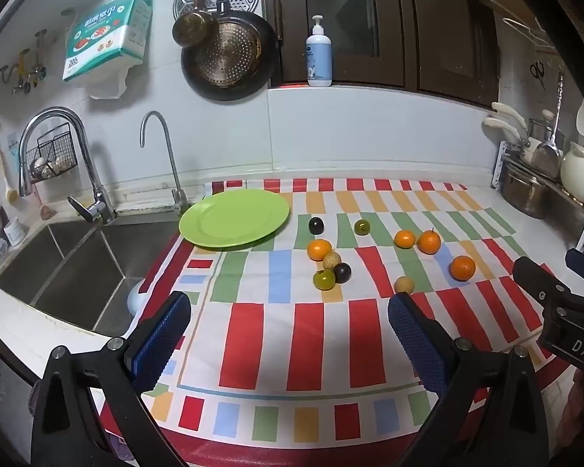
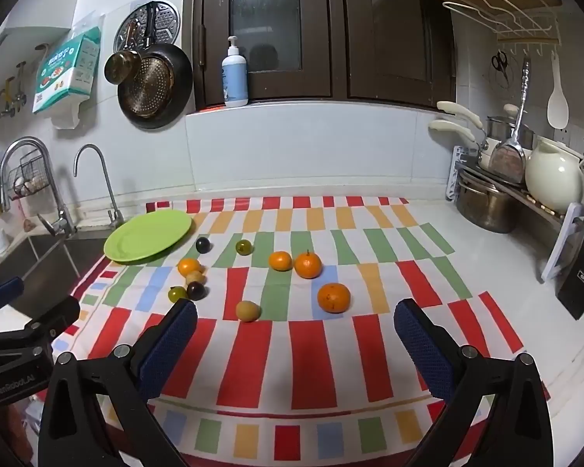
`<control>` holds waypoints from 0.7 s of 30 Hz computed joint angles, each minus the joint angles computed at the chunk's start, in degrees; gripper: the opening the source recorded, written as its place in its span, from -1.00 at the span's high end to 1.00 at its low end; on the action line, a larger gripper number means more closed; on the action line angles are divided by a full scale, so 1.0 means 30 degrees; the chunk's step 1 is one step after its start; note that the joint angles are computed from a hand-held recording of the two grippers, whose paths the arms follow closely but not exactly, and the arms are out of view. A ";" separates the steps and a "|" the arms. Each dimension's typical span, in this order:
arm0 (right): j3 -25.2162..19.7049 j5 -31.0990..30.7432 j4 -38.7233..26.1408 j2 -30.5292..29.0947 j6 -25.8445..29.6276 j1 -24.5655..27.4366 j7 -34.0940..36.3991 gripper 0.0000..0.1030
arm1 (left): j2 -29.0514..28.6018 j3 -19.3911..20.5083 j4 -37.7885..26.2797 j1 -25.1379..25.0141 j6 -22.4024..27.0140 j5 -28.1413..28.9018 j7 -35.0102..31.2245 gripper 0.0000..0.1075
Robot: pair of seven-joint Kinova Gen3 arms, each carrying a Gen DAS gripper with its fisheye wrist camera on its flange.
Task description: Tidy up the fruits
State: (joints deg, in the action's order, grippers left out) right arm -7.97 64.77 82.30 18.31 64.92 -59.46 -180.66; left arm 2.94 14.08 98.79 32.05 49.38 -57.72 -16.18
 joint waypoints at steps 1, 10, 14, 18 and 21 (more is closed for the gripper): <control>-0.0026 -0.0114 -0.0070 0.0010 -0.0014 0.0054 0.0205 -0.99 | 0.0022 0.0005 0.0010 0.0020 -0.0020 -0.0159 0.0138 -0.92; 0.0039 0.0034 0.0132 -0.0066 -0.0562 0.0162 -0.0001 -0.99 | -0.0322 0.0411 0.0006 -0.0029 0.0491 -0.0215 0.0247 -0.92; -0.0078 0.0823 0.0762 -0.0367 -0.0568 -0.0075 -0.0666 -0.99 | -0.0285 0.0393 -0.0013 -0.0001 0.0571 -0.0234 0.0299 -0.92; -0.0254 0.0976 0.0699 -0.0362 -0.0367 -0.0026 -0.0690 -0.99 | -0.0286 0.0380 0.0010 0.0057 0.0664 -0.0357 0.0442 -0.92; -0.0318 0.0969 0.0663 -0.0385 -0.0363 0.0022 -0.0671 -0.99 | -0.0307 0.0389 0.0074 0.0067 0.0666 -0.0457 0.0552 -0.92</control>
State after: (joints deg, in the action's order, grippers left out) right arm -8.92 67.68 84.29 17.16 63.83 -59.40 -182.68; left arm 2.02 15.24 99.01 32.25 51.38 -59.09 -14.52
